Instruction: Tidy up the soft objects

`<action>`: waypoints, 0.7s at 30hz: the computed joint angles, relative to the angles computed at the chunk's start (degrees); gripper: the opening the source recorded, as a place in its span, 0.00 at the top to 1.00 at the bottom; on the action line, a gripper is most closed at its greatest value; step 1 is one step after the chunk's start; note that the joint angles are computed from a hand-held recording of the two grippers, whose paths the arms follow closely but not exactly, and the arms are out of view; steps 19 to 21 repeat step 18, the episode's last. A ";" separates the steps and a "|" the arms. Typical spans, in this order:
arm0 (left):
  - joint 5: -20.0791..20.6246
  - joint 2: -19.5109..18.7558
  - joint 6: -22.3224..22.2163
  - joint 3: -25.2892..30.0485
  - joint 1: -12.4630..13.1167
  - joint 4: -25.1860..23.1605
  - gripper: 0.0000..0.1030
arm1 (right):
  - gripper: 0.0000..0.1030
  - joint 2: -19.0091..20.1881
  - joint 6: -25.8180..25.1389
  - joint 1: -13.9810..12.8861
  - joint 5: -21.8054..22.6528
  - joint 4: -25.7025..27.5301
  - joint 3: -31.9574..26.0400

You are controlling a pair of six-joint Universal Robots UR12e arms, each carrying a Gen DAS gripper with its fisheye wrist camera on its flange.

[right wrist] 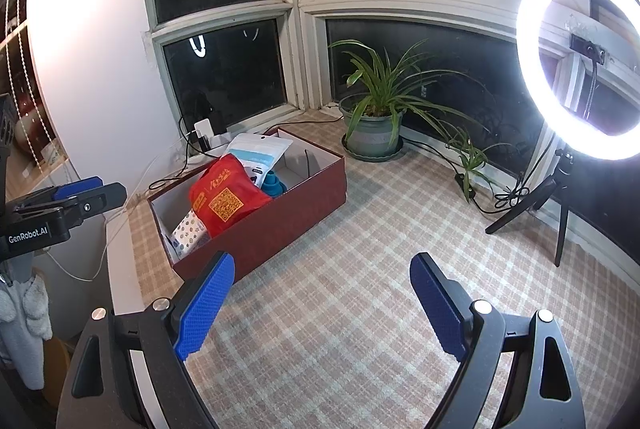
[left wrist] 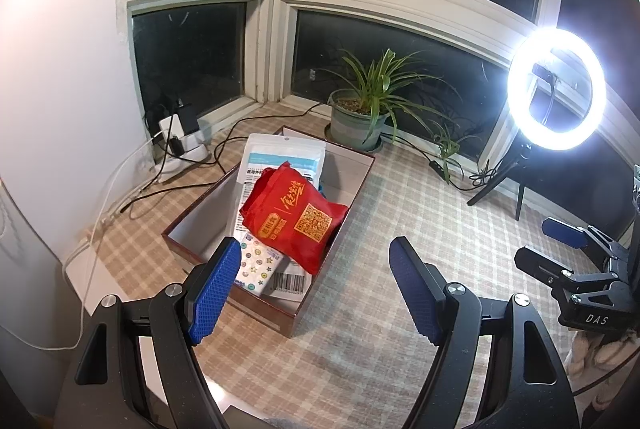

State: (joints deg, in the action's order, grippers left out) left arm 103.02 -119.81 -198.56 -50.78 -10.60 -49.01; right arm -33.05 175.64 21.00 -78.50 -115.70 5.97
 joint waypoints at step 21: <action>-0.44 -0.27 0.23 0.08 -0.47 0.77 0.26 | 0.16 -3.51 0.48 -0.20 -0.40 -3.68 7.54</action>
